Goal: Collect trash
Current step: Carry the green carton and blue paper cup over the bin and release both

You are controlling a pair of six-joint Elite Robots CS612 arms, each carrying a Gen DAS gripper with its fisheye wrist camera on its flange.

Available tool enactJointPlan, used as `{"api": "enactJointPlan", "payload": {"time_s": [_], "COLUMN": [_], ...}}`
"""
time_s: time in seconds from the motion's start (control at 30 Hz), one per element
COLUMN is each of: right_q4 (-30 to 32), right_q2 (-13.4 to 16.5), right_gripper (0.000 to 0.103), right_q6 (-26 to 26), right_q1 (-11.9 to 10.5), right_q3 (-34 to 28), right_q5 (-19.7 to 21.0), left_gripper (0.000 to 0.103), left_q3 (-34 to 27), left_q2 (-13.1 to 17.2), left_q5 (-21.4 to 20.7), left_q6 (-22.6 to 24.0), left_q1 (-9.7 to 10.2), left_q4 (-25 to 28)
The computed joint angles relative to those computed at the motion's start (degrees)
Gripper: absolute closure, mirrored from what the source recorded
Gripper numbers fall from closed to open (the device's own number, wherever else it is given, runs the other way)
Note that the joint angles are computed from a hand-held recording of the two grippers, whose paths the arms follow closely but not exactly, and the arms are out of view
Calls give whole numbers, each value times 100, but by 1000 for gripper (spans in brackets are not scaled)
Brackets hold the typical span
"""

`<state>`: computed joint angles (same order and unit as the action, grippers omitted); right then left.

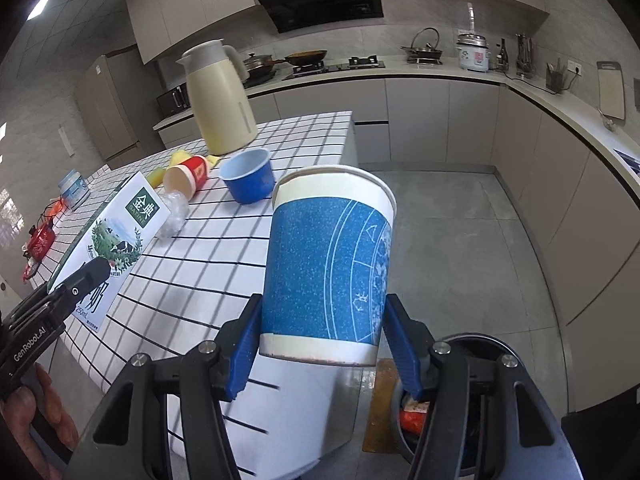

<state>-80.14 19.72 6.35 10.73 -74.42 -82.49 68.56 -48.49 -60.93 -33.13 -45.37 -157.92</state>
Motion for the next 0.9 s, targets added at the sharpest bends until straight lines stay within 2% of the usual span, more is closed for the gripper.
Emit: {"api": "enactJointPlan", "payload": {"time_s": [0.47,0.9], "right_q4": [723,1189], "right_q2": [371,577], "right_gripper": [42,42], "right_q6": [17,-92], "right_q1": [-553,-911], "right_q3": [-911,-1314], "right_q5": [-57,-35], "left_gripper": [62,62], "left_q3": [-1134,-2042], "left_q2": [666,1235], "left_q5": [-472,-977], "left_q6": [293,467], "left_q1": [-315,-429], "left_q4": [440,974]}}
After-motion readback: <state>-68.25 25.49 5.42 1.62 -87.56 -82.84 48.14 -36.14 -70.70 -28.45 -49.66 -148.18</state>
